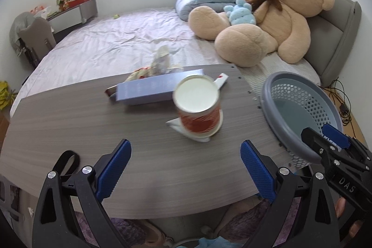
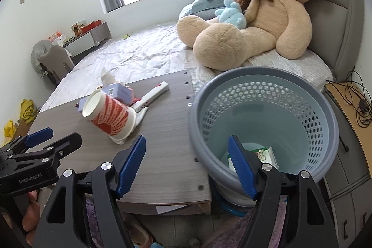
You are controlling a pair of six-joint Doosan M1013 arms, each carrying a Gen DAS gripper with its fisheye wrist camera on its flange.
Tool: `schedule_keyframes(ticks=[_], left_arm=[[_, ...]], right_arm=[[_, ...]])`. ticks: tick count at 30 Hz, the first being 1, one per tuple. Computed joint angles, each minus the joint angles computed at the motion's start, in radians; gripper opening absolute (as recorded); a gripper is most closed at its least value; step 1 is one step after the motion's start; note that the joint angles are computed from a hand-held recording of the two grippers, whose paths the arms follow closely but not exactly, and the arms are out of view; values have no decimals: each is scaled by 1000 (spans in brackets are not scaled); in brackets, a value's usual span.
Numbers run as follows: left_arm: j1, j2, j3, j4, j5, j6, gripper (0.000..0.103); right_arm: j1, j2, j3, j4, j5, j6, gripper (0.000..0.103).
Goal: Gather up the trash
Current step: 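Move the right gripper back to the table toward the red-and-white paper cup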
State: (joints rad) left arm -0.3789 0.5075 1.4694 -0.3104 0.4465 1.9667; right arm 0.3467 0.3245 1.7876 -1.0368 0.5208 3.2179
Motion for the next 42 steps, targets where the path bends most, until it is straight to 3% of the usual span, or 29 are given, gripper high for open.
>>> schedule_keyframes(ticks=[11, 21, 42], left_arm=[[69, -5, 23, 50, -11, -99, 93], [111, 14, 19, 182, -9, -262, 93], [157, 57, -19, 195, 17, -301, 93]], right_arm=[[27, 47, -71, 20, -25, -120, 71], [35, 119, -164, 102, -50, -289, 71], [34, 232, -304, 102, 32, -386, 71]])
